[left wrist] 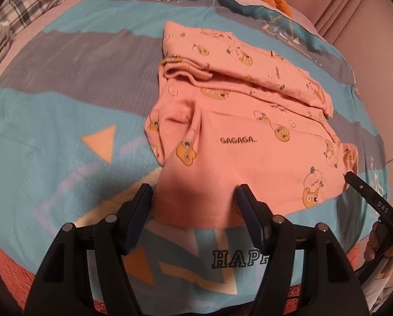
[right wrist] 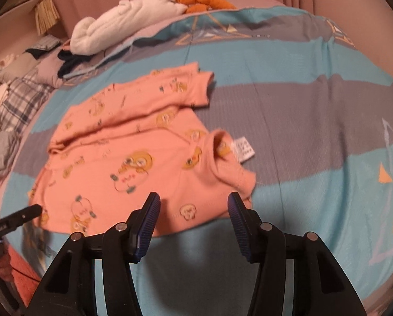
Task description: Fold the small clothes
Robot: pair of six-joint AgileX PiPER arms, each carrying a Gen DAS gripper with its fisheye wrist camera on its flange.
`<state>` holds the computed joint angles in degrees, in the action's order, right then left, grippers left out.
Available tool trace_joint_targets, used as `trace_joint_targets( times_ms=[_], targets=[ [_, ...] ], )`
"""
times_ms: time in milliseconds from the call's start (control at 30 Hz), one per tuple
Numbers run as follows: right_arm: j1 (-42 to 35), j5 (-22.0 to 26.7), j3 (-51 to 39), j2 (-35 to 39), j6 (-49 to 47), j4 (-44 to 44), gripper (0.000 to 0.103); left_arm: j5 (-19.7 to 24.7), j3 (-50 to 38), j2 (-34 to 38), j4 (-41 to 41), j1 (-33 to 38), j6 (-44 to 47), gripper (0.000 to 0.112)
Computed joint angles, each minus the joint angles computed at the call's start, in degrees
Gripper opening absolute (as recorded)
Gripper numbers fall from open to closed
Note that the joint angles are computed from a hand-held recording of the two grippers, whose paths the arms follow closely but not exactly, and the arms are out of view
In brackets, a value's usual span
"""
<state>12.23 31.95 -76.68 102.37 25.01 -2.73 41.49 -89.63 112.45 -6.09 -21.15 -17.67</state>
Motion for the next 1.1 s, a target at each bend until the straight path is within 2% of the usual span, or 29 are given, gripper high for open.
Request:
trace_joint_targets(
  times_ms=[67,133,167,200,233,333,433,667,800,967,1100],
  targets=[
    [0.31,-0.07,0.04,0.03,0.84,-0.5,0.053,-1.15,1.01,-0.44,0.13,-0.23,-0.22,0.063],
    [0.56,-0.38,0.25,-0.31,1.5,-1.08,0.052,-1.99,1.7,-0.59,-1.96,-0.2,1.59,0.042],
    [0.65,-0.73,0.57,-0.44,1.53,-1.15,0.045,-1.81,1.45,-0.38,-2.39,-0.26,1.93,0.036],
    [0.67,-0.63,0.32,-0.44,0.86,-0.57,0.04,-1.96,1.34,-0.24,-3.37,-0.3,3.18,0.02],
    [0.69,-0.71,0.37,-0.46,0.17,0.07,0.029,-2.12,1.4,-0.21,-5.39,-0.1,5.26,0.011],
    [0.74,-1.3,0.59,-0.71,-3.14,2.55,0.009,-3.2,1.79,-0.76,-5.52,-0.42,5.12,0.008],
    [0.52,-2.55,0.89,-1.35,-5.04,4.53,0.003,-3.47,1.21,-1.5,-6.55,-0.14,6.38,0.008],
    [-1.55,-4.67,-0.57,-2.54,-9.94,10.31,0.002,-4.41,-2.12,-2.33,-6.9,0.62,7.14,0.008],
    [-2.28,-5.01,-3.96,-1.38,-8.13,8.98,0.002,-3.67,-7.09,-0.35,-7.4,1.54,7.17,0.008],
    [-4.72,-5.98,-8.3,1.54,-11.24,14.31,0.002,-0.24,-16.31,4.9,-10.45,3.57,8.02,0.008],
    [-5.24,-2.82,-13.52,5.52,-6.68,10.24,0.002,6.86,-28.96,13.0,-10.44,4.45,5.77,0.009]
  ],
)
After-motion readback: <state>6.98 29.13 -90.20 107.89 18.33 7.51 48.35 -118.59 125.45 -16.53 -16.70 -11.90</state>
